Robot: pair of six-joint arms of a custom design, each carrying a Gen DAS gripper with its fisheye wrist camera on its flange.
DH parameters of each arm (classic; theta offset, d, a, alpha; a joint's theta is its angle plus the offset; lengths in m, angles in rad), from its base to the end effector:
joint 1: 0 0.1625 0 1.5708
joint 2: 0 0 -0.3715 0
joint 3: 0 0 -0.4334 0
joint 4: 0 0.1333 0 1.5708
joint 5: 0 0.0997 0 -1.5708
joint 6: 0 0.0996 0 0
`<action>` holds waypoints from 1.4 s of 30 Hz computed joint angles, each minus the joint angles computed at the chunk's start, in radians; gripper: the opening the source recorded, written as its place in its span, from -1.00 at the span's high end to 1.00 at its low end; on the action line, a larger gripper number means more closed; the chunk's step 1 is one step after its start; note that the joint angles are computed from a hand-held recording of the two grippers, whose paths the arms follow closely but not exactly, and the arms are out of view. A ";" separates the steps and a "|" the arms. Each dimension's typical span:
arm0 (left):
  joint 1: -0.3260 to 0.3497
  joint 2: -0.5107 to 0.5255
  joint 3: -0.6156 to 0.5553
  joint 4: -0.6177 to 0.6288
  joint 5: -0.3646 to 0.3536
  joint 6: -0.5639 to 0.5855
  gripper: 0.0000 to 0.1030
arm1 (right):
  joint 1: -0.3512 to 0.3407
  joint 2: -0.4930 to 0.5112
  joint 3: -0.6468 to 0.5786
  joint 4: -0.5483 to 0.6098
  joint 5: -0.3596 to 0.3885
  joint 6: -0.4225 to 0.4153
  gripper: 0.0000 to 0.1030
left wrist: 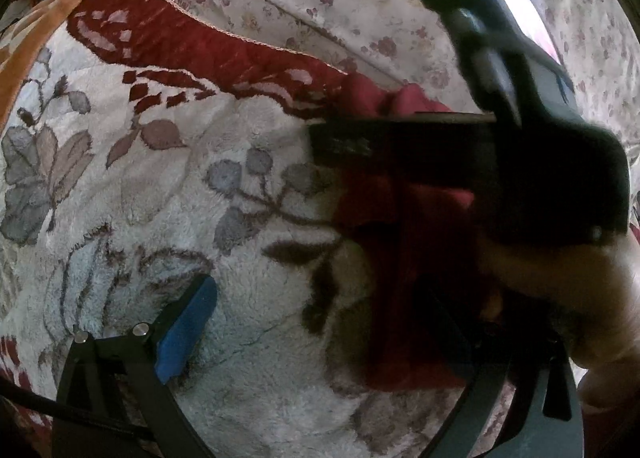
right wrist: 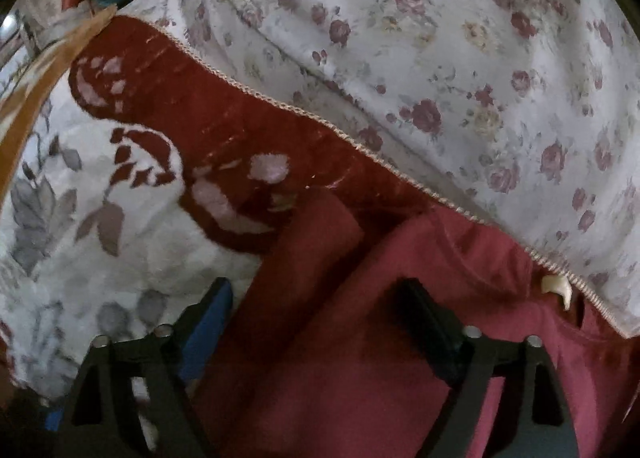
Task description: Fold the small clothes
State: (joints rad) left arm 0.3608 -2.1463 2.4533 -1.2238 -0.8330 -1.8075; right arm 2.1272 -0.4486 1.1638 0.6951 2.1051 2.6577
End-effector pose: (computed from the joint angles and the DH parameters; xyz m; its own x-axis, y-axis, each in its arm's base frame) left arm -0.1587 -0.2740 0.2240 -0.7504 -0.4686 -0.4662 -0.0559 0.7477 -0.6616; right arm 0.3750 -0.4465 -0.0611 -0.4424 -0.7311 0.5193 -0.8215 0.5627 0.0924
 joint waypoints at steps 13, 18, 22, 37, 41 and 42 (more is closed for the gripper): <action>0.010 0.029 0.010 -0.090 0.099 0.056 -0.93 | -0.135 -0.188 0.093 0.111 -0.292 0.109 0.59; 0.046 0.055 0.042 -0.274 0.134 0.186 -0.90 | -0.167 -0.221 0.100 0.140 -0.366 0.149 0.60; 0.058 0.049 0.050 -0.322 0.135 0.227 -0.56 | -0.172 -0.230 0.105 0.147 -0.377 0.151 0.60; 0.037 0.037 0.068 -0.404 0.111 0.318 0.37 | -0.160 -0.210 0.075 0.202 -0.349 0.158 0.53; 0.031 0.031 0.069 -0.386 0.112 0.298 0.41 | -0.159 -0.200 0.047 0.244 -0.356 0.206 -0.11; 0.029 0.027 0.071 -0.382 0.110 0.291 0.42 | -0.155 -0.206 0.048 0.237 -0.342 0.221 -0.44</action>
